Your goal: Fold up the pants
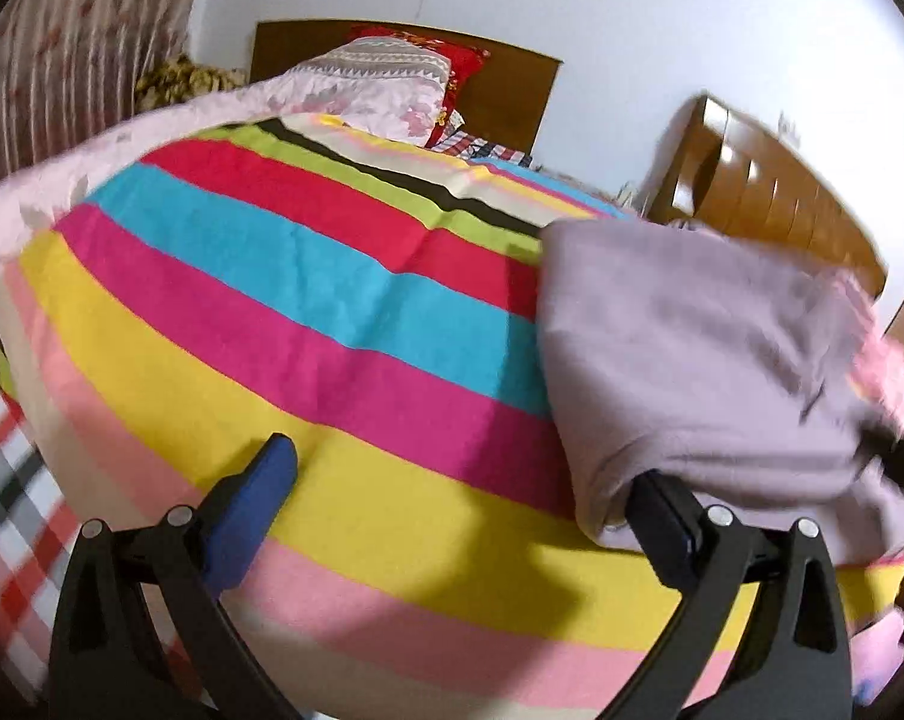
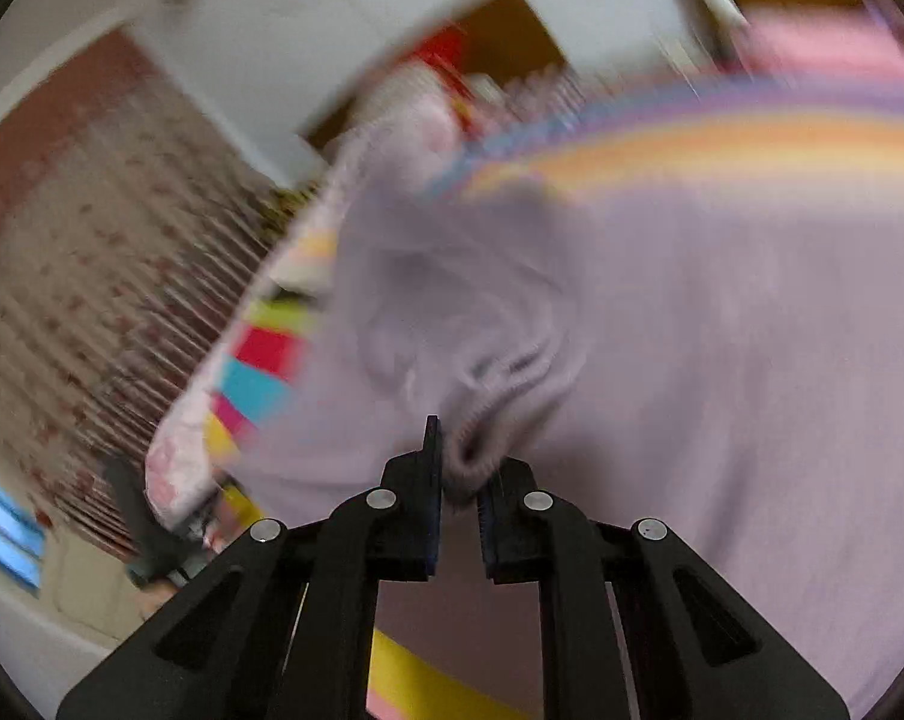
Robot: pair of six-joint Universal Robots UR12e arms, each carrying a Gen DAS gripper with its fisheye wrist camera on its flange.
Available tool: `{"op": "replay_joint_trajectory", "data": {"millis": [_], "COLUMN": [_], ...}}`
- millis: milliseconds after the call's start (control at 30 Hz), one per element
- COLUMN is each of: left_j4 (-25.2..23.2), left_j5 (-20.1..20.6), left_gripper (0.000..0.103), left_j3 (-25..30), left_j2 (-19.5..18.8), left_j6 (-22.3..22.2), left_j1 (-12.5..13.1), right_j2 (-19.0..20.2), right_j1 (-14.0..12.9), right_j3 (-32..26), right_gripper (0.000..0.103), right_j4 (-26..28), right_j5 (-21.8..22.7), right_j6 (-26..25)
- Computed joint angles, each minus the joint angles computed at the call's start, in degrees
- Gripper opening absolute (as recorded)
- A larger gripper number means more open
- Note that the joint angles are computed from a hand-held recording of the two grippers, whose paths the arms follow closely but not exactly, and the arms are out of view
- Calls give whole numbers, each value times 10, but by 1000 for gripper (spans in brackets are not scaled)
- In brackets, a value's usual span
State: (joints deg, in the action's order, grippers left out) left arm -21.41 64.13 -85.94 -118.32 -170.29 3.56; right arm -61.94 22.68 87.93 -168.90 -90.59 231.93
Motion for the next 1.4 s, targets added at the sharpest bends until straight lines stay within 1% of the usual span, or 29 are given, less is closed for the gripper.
{"op": "replay_joint_trajectory", "data": {"millis": [33,67,100,167,267,333,367,400,467,533,600,633,800,833,900,933,967,1000,1067,1100,1133,1167,1200,1233,1267,1300,1333,1367,1400], "left_j4": [6,8,8,11,16,11,10,12,28,50,56,50,17,13,-3,6,8,10,-2,-2,0,6,30,52,70,75,80,91,98], "left_j5": [11,13,13,21,30,34,38,45,61,75,80,76,49,39,5,-1,7,18,21,24,28,42,75,96,98,84,64,25,-6], "left_gripper": [102,102,102,102,102,102,102,102,102,102,102,102,102,102,102,102,102,102,102,102,102,102,102,102,102,102,102,102,102], "left_j3": [-4,-4,-3,-5,-4,-1,-1,-2,-9,-16,-17,-15,-3,-2,2,-1,-3,-5,-7,-12,-18,-26,-40,-51,-63,-65,-64,-59,-53], "left_j2": [1,1,1,1,0,0,0,2,5,7,7,6,3,2,-2,-3,-2,0,7,12,18,25,34,42,52,58,63,66,65], "left_j6": [8,9,10,13,17,23,25,32,56,78,87,85,74,60,19,9,16,26,50,70,90,116,150,175,191,184,166,130,104], "left_j1": [-2,-3,-2,-3,-5,-5,-7,-8,-12,-16,-16,-15,-7,-4,4,6,4,2,2,3,3,3,1,1,5,11,16,23,25], "right_j2": [0,0,0,2,2,1,-3,-9,-17,-19,-15,-12,-10,-10,-10,-10,-12,-13,-17,-20,-25,-30,-37,-41,-46,-50,-49,-45,-41], "right_j1": [6,9,10,9,4,9,13,16,19,19,17,15,14,13,12,11,10,9,9,9,10,11,16,19,24,29,32,33,33], "right_j3": [3,0,-3,-11,-5,-4,-3,-2,1,6,9,11,10,10,11,14,18,17,14,14,15,19,26,31,33,28,21,11,5], "right_gripper": [11,11,11,11,11,11,11,11,11,11,11,11,11,11,11,11,11,8,10,14,23,32,61,74,74,74,74,74,73], "right_j4": [-17,-9,-6,-1,-19,-39,-57,-62,-54,-38,-12,-9,-10,-10,-10,-11,-11,-3,19,29,38,40,37,28,27,43,49,45,42], "right_j5": [-17,-24,-30,-27,-16,-24,-36,-44,-58,-51,-40,-30,-25,-23,-20,-16,-13,-13,-4,-2,-3,-9,-32,-51,-77,-113,-137,-149,-149], "right_j6": [-9,-29,-37,-33,-16,-10,-15,-22,-25,-9,7,17,5,5,4,5,9,11,0,-9,-19,-28,-38,-44,-53,-71,-89,-111,-118]}}
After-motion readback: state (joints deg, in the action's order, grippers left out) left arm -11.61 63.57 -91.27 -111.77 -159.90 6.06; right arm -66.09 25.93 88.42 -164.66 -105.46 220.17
